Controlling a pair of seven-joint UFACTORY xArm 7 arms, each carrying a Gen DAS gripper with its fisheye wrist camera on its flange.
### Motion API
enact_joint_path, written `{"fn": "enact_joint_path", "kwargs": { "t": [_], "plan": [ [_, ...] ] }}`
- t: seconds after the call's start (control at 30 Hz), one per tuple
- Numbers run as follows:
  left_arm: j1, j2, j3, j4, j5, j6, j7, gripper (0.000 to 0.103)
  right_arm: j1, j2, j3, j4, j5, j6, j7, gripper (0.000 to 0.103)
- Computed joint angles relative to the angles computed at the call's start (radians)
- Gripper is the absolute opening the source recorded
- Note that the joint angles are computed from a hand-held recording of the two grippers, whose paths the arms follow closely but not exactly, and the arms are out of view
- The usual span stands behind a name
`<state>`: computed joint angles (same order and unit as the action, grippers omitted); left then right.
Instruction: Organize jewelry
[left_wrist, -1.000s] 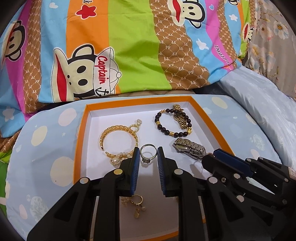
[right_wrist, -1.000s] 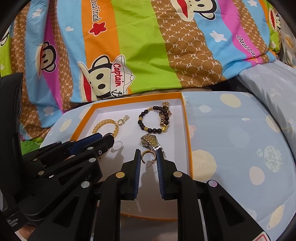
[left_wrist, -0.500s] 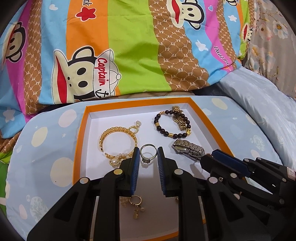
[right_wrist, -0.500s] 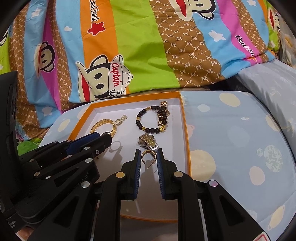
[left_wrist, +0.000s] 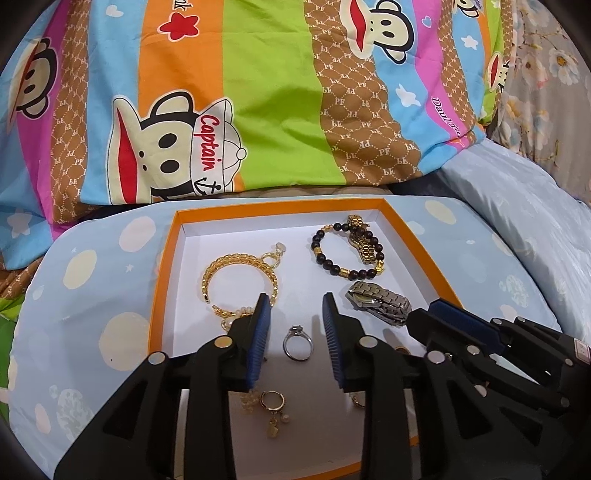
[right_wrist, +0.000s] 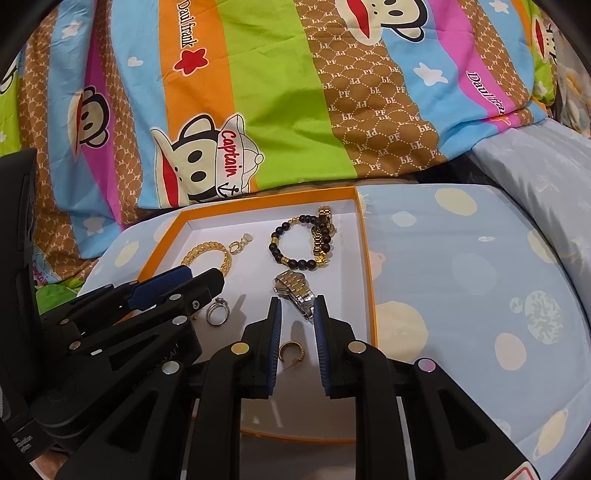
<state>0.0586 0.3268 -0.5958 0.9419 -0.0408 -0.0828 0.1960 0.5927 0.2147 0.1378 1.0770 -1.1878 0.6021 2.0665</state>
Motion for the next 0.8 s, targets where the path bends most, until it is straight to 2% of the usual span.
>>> {"fn": "enact_joint_path", "kwargs": {
  "t": [0.13,0.23,0.4,0.47,0.57,0.67,0.73,0.8],
  "plan": [
    [0.015,0.003,-0.008,0.004,0.0,-0.003,-0.006,0.033,0.0,0.0,0.0,0.001,0.001,0.0,-0.004,0.02],
    [-0.007,0.005,0.024,0.016,-0.004,0.01,-0.02,0.033,0.0,0.002,0.0,0.001,0.002,0.0,-0.008,0.02],
    [-0.132,-0.003,0.165,0.032,-0.009,0.029,-0.049,0.033,-0.002,0.013,-0.002,0.009,0.01,-0.013,-0.024,0.02],
    [-0.153,0.0,0.191,0.04,-0.015,0.043,-0.051,0.033,0.001,0.026,-0.003,0.026,0.023,-0.008,-0.051,0.02],
    [-0.129,0.007,0.167,0.047,-0.04,0.052,-0.031,0.033,0.017,0.037,-0.007,0.044,0.035,0.024,-0.081,0.02],
    [-0.097,0.005,0.132,0.042,-0.066,0.046,-0.008,0.033,0.022,0.028,-0.012,0.036,0.027,0.021,-0.065,0.02],
    [-0.132,-0.007,0.168,0.034,-0.066,0.036,-0.018,0.033,0.023,0.018,-0.013,0.027,0.019,0.022,-0.051,0.02],
    [-0.192,-0.028,0.23,0.017,-0.053,0.021,-0.04,0.033,0.025,0.006,-0.009,0.018,0.01,0.034,-0.035,0.02]
  ]
}}
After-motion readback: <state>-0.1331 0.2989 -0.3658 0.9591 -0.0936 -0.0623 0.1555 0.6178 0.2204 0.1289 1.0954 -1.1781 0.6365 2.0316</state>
